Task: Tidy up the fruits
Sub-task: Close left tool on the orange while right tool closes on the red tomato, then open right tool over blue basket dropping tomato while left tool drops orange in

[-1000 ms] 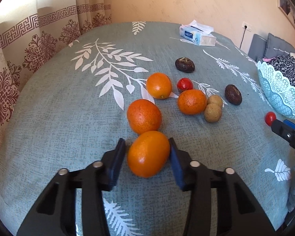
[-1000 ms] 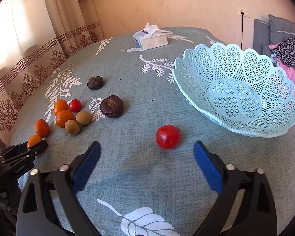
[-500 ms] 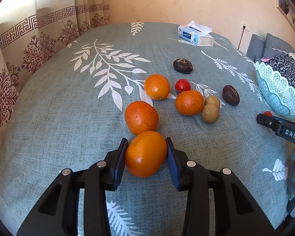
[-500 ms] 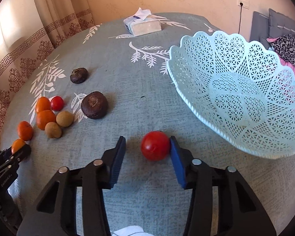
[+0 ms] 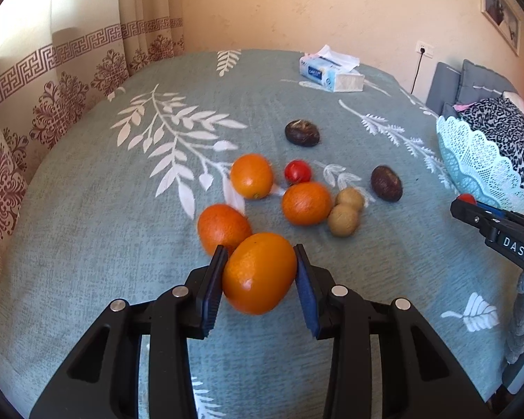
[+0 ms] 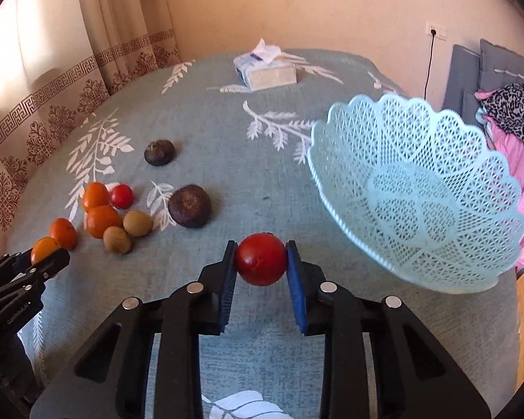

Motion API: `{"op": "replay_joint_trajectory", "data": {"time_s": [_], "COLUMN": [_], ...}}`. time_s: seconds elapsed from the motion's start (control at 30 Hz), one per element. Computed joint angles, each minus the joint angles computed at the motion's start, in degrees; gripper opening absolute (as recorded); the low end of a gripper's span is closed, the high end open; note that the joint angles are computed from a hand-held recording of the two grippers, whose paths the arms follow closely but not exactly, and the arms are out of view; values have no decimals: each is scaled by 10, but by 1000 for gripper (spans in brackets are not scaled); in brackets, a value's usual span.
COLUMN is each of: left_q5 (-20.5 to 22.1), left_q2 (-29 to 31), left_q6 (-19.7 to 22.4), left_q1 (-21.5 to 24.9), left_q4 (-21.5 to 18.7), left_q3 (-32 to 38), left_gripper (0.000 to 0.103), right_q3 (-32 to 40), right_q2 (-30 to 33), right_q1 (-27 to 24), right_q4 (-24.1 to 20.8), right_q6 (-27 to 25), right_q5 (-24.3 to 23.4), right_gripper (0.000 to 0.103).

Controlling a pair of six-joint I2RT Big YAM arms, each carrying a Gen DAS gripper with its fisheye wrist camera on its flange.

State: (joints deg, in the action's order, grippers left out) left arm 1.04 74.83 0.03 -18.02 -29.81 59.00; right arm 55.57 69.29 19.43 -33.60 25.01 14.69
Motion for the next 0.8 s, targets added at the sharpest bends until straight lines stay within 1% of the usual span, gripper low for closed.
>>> {"op": "replay_joint_trajectory", "data": {"time_s": [0.2, 0.33, 0.53, 0.8], "left_q5": [-7, -13, -16, -11], "left_q2": [-1, 5, 21, 68], "left_q6": [4, 7, 7, 10], "left_q1": [-24, -44, -79, -131], "left_q4": [1, -3, -11, -21], "left_q3": [17, 33, 67, 131], "left_gripper": [39, 39, 39, 39], "right_q3": [0, -5, -21, -34], "right_q2": [-25, -38, -51, -59], "right_q1": [-3, -12, -46, -87], "right_q4": [7, 9, 8, 7], "right_q6": [-11, -20, -18, -13], "right_q5": [29, 63, 73, 71], "right_gripper": [28, 28, 28, 29]}}
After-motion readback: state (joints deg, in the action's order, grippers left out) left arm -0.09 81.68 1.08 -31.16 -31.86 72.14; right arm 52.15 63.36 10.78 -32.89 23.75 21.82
